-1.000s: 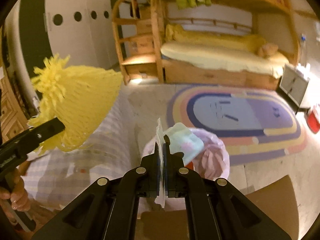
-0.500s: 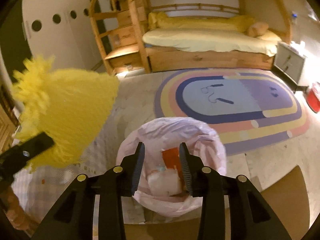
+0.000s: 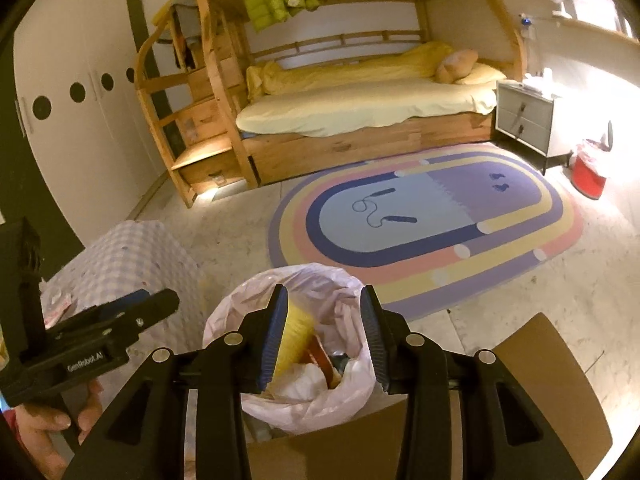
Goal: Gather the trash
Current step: 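Carry both items over the pink bin and open both tools to drop them, then move both open tools back over the pink-labelled plastic packets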
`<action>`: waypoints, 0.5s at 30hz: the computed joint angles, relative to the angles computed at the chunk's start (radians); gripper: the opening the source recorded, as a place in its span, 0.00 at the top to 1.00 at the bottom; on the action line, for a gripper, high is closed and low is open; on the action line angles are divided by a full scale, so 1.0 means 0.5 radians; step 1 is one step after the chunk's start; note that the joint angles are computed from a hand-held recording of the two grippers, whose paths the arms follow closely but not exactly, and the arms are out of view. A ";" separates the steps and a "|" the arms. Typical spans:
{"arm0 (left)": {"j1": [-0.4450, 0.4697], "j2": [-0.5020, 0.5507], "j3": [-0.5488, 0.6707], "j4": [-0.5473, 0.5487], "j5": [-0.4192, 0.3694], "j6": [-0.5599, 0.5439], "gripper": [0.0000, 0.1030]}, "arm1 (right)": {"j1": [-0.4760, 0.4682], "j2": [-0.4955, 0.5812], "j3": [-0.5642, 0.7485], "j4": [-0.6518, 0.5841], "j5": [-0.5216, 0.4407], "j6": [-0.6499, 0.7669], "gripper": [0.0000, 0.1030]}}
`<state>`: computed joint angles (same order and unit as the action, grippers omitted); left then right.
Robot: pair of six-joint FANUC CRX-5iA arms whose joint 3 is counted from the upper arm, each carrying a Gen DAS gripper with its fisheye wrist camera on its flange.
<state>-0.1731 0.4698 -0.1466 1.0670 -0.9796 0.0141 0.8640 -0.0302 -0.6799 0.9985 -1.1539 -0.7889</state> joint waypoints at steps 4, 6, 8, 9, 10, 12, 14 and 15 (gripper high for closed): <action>0.061 -0.126 -0.144 0.113 0.128 -0.171 0.29 | 0.016 0.011 0.021 0.017 0.075 0.034 0.62; 0.111 -0.175 -0.185 0.135 0.162 -0.207 0.29 | 0.019 0.046 0.057 0.034 0.123 0.071 0.62; 0.174 -0.208 -0.193 0.123 0.150 -0.199 0.29 | 0.018 0.072 0.088 0.056 0.171 0.097 0.62; 0.217 -0.238 -0.208 0.119 0.153 -0.203 0.29 | 0.016 0.093 0.113 0.073 0.203 0.109 0.62; 0.241 -0.251 -0.212 0.122 0.152 -0.212 0.29 | 0.016 0.115 0.143 0.084 0.229 0.130 0.62; 0.306 -0.289 -0.230 0.133 0.148 -0.244 0.27 | 0.020 0.157 0.199 0.099 0.256 0.180 0.62; 0.378 -0.312 -0.233 0.137 0.130 -0.265 0.26 | 0.027 0.218 0.291 0.109 0.282 0.275 0.62; 0.424 -0.314 -0.225 0.134 0.110 -0.267 0.26 | 0.029 0.253 0.343 0.112 0.296 0.331 0.62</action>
<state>0.0387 0.3130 -0.2593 1.1338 -0.9246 -0.1193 0.8783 0.0962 -0.5086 1.0543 -1.0058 -0.6234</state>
